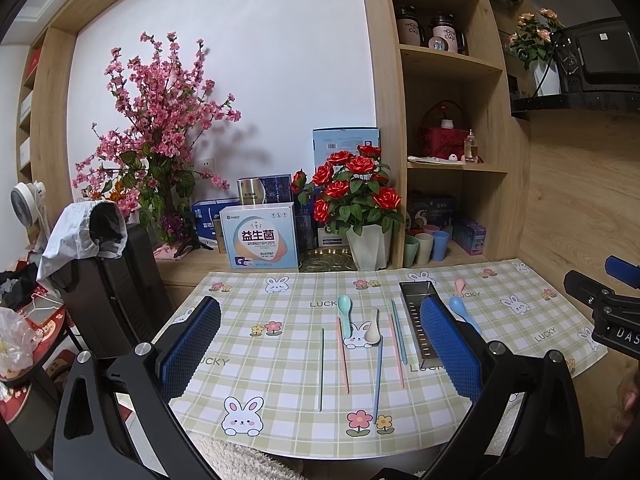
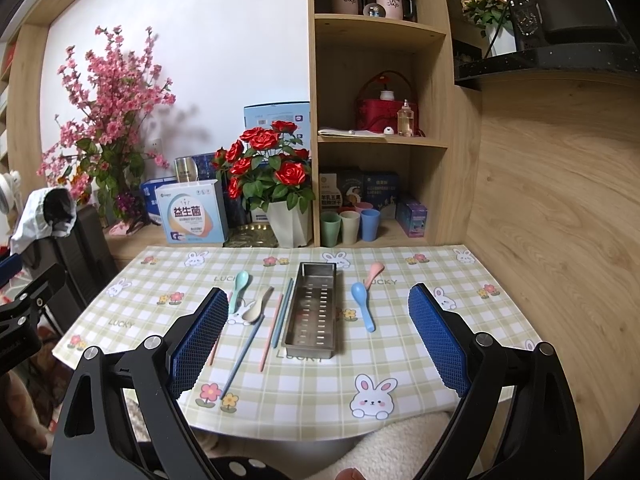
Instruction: Organize utensils
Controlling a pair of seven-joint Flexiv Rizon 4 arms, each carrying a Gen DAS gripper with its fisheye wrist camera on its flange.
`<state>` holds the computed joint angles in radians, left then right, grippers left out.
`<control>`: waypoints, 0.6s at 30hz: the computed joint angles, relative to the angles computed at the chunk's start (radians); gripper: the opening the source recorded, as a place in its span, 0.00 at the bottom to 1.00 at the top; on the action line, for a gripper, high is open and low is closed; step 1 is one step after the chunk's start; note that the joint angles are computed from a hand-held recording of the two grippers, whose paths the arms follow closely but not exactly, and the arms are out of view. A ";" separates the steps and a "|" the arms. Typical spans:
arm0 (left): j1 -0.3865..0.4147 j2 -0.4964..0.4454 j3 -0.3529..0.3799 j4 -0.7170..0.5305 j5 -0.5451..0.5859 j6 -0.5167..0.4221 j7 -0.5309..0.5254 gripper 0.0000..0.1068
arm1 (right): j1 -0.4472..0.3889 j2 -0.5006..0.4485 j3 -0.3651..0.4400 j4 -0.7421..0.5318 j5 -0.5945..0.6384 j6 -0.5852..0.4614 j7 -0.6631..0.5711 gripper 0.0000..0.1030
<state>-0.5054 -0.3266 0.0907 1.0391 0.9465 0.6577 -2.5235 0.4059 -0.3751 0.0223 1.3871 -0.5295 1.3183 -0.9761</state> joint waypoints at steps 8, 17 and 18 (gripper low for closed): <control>0.006 0.002 -0.003 -0.001 -0.014 -0.009 -0.010 0.92 | -0.004 -0.005 0.007 -0.010 0.017 -0.017 -0.012 0.86; 0.076 -0.007 -0.015 0.008 -0.139 0.062 0.050 0.92 | -0.054 -0.058 0.099 -0.108 0.163 -0.067 -0.142 0.86; 0.088 -0.010 -0.012 0.010 -0.159 0.077 0.048 0.92 | -0.074 -0.086 0.134 -0.152 0.215 -0.085 -0.192 0.86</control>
<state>-0.4173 -0.3362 0.0784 1.0492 0.7874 0.7342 -2.4752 0.3323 -0.4608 0.1562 1.2352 -0.3144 1.2334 -1.1678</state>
